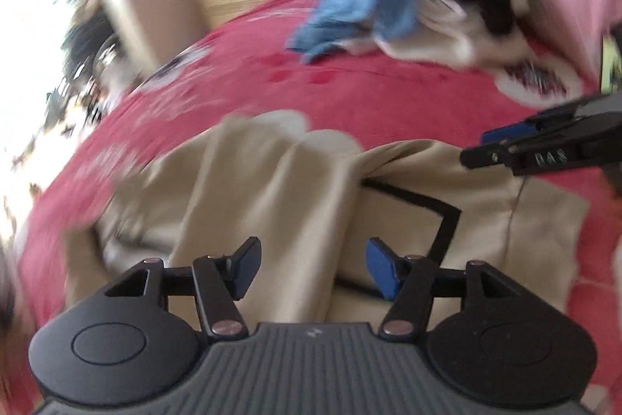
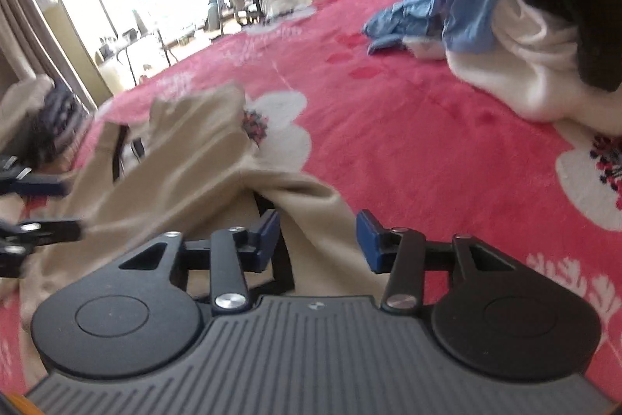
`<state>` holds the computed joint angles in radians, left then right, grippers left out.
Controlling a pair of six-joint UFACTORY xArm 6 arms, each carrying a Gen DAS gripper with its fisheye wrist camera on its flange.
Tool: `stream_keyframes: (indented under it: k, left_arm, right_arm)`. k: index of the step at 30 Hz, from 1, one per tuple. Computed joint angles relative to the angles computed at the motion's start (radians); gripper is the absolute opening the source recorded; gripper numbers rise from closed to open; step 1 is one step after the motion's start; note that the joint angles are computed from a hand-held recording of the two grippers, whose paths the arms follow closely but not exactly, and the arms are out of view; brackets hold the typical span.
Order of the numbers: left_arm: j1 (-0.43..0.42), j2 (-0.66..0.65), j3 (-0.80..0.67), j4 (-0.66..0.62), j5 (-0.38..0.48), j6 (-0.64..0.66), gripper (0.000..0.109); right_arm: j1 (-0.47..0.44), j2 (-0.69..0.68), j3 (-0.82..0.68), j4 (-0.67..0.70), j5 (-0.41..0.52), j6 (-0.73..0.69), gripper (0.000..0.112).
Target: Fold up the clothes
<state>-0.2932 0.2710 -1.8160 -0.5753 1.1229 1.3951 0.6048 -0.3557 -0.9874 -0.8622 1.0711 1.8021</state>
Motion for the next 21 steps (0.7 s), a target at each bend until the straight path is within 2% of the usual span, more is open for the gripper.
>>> stream_keyframes:
  k: [3,7,8,11,12,17,21]
  left_arm:
    - [-0.076,0.002,0.075,0.006,-0.115,0.040,0.052]
    - [-0.135,0.038,0.101,0.019,-0.216,0.053,0.042]
    - [-0.145,0.057,0.090,0.032,-0.233,0.040,0.033]
    - [-0.142,0.122,0.012,0.050,-0.206,-0.032,0.012]
    - [-0.138,0.132,-0.001,0.029,-0.203,-0.031,0.009]
    - [-0.126,0.161,-0.032,-0.089,-0.211,-0.016,0.005]
    - [-0.131,0.189,-0.077,-0.176,-0.198,-0.063,0.005]
  right_arm:
    - [-0.001,0.016,0.000,0.000,-0.016,-0.066,0.020]
    - [-0.018,0.036,0.000,-0.019,-0.054,-0.124,0.012]
    - [-0.026,0.043,0.000,-0.026,-0.064,-0.133,0.011]
    - [-0.040,0.041,0.009,-0.048,-0.099,-0.134,0.010]
    - [-0.045,0.035,0.017,-0.057,-0.116,-0.127,0.010]
    - [-0.094,0.029,0.026,-0.108,-0.183,-0.135,0.010]
    - [-0.127,0.058,0.022,-0.115,-0.244,-0.158,0.010]
